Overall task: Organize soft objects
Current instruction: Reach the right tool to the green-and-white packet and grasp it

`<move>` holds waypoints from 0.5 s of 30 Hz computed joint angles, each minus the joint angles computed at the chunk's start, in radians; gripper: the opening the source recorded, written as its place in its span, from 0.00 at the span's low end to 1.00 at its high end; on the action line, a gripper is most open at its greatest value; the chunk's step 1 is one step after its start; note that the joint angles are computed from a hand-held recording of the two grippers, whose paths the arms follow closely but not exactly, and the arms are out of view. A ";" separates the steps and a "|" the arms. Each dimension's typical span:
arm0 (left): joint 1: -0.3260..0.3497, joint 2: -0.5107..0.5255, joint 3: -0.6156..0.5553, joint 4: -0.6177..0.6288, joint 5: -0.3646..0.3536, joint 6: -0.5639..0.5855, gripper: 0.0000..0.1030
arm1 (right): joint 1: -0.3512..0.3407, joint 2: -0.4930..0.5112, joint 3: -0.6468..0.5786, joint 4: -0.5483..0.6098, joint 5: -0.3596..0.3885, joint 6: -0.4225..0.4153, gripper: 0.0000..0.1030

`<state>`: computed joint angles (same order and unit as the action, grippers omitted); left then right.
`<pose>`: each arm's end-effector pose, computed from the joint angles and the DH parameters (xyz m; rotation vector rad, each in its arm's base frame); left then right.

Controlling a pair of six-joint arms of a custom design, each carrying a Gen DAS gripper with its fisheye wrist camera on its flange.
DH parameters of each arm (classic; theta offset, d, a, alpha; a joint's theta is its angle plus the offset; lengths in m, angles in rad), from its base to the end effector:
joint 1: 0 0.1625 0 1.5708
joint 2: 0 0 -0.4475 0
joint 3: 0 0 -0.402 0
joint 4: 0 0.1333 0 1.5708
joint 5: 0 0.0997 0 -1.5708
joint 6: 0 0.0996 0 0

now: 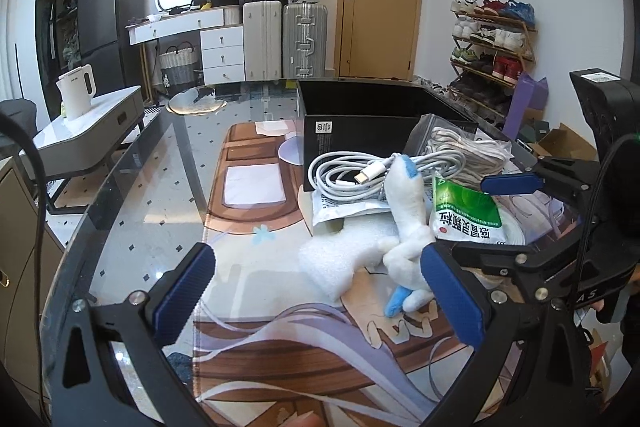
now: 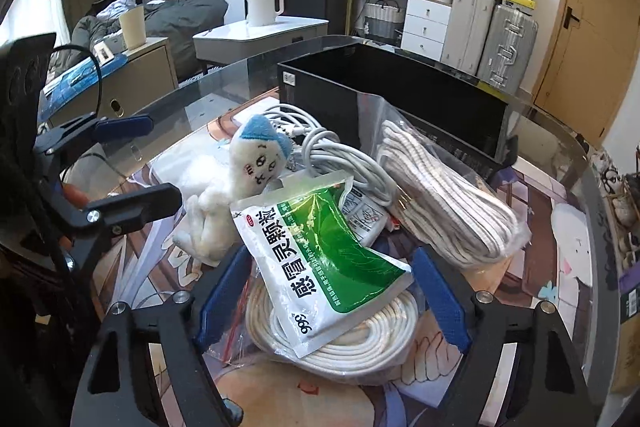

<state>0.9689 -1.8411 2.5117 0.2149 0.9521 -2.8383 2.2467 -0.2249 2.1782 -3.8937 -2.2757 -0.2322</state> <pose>0.0615 -0.2480 0.2180 0.8237 2.3355 -0.9850 0.3080 -0.2742 -0.1454 0.9260 -2.2825 0.6470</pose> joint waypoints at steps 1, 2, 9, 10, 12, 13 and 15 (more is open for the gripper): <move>0.001 0.001 0.000 0.000 0.001 0.001 1.00 | 0.001 0.002 -0.004 0.007 -0.001 -0.002 0.76; 0.004 0.001 -0.001 0.000 0.005 0.006 1.00 | 0.000 0.001 -0.006 0.013 0.003 -0.005 0.70; -0.017 0.002 0.006 0.005 -0.003 -0.011 1.00 | 0.012 0.004 -0.023 0.059 -0.014 -0.023 0.69; -0.016 0.002 0.007 0.005 0.000 -0.012 1.00 | 0.015 0.005 -0.027 0.064 -0.023 -0.029 0.69; -0.018 0.003 0.007 0.006 -0.001 -0.014 1.00 | 0.020 0.006 -0.035 0.072 -0.030 -0.043 0.69; -0.018 0.002 0.008 0.006 -0.001 -0.015 1.00 | 0.021 0.004 -0.035 0.072 -0.027 -0.056 0.69; -0.017 0.000 0.006 0.008 0.002 -0.013 1.00 | 0.022 0.004 -0.041 0.072 -0.023 -0.076 0.69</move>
